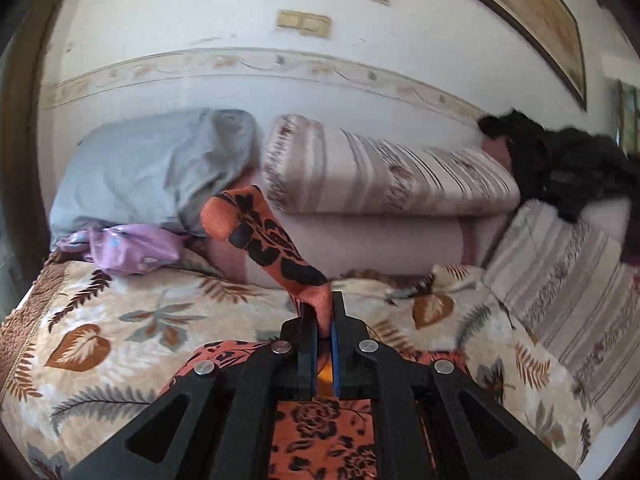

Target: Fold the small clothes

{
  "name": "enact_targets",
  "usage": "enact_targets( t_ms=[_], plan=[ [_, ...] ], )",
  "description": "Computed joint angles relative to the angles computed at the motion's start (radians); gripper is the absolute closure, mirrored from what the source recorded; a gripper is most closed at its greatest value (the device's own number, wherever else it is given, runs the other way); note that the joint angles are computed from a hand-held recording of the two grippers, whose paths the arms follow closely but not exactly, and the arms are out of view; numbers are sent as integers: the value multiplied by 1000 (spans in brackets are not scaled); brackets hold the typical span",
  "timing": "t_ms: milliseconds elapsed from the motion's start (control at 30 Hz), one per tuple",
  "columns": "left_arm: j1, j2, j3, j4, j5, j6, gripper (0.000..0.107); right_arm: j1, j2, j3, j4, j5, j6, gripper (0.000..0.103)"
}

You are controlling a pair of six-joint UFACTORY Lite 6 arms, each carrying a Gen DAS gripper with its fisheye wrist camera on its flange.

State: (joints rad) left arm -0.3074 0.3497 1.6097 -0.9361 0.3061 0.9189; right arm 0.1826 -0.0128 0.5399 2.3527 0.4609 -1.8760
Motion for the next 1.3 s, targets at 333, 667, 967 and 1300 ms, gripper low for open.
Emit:
enact_targets(
  t_ms=[333,667,967,1300],
  plan=[
    [-135,224,-90,592,63,-601,51,-177,-124,-87,-281,175,317,3],
    [259,-7,-412,-132,-70,151,30,-436,-4,188,-683,248,867,3],
    [439,79,-458,-503,35,521,30,-362,224,462,-1211,113,1451,69],
    [486,70,-457,-581,83,613,30,-114,47,812,-2258,47,2121,96]
  ],
)
